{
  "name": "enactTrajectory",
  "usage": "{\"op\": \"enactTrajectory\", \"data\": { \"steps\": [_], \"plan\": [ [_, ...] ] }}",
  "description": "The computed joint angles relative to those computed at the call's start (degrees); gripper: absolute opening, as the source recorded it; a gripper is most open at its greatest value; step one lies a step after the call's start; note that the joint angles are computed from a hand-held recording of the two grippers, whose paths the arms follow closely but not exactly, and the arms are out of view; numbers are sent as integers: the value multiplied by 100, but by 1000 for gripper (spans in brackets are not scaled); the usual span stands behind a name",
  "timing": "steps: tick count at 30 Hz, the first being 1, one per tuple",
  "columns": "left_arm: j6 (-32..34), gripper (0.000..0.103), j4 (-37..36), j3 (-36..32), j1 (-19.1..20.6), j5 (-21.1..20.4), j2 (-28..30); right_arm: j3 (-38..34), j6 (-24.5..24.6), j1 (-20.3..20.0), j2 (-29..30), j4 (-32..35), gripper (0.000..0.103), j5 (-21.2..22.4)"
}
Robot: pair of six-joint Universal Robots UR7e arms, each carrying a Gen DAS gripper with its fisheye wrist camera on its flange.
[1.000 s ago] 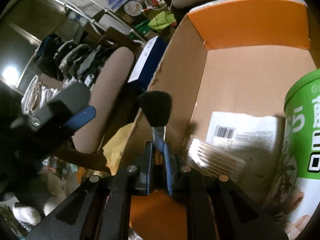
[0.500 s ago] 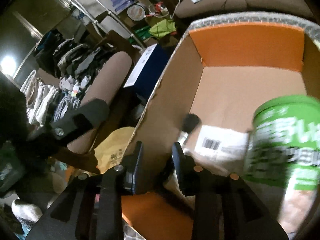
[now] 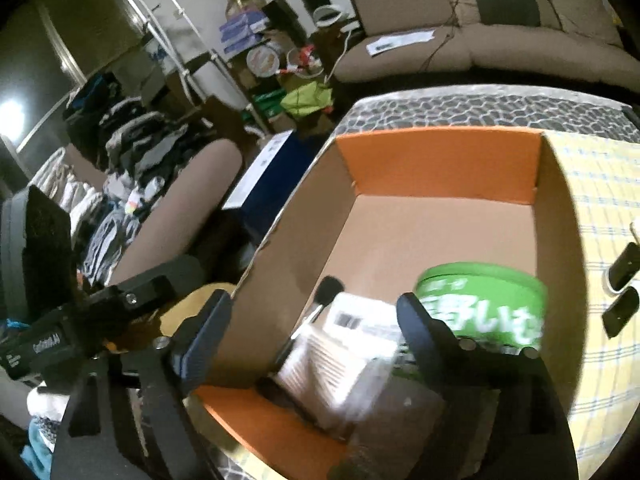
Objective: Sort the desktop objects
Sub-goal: 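Move both tools back from the box toward the black cylinders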
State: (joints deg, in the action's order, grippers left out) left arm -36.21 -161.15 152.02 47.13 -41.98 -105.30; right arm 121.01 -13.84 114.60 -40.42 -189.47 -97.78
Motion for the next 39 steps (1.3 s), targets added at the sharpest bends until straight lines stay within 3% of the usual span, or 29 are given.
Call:
{"op": "enactTrajectory", "data": {
  "steps": [5, 23, 33, 39],
  "plan": [
    [64, 103, -215, 9, -32, -161, 232, 165, -59, -117, -195, -264, 103, -125],
    [-177, 103, -487, -525, -725, -502, 1935, 941, -563, -844, -1472, -793, 103, -498],
    [114, 103, -463, -1663, -631, -1160, 3294, 1232, -1126, -1487, -2012, -1067, 103, -687],
    [363, 103, 241, -2707, -365, -1611, 4183, 1227, -1728, -1731, -1933, -1076, 102, -997]
  ]
}}
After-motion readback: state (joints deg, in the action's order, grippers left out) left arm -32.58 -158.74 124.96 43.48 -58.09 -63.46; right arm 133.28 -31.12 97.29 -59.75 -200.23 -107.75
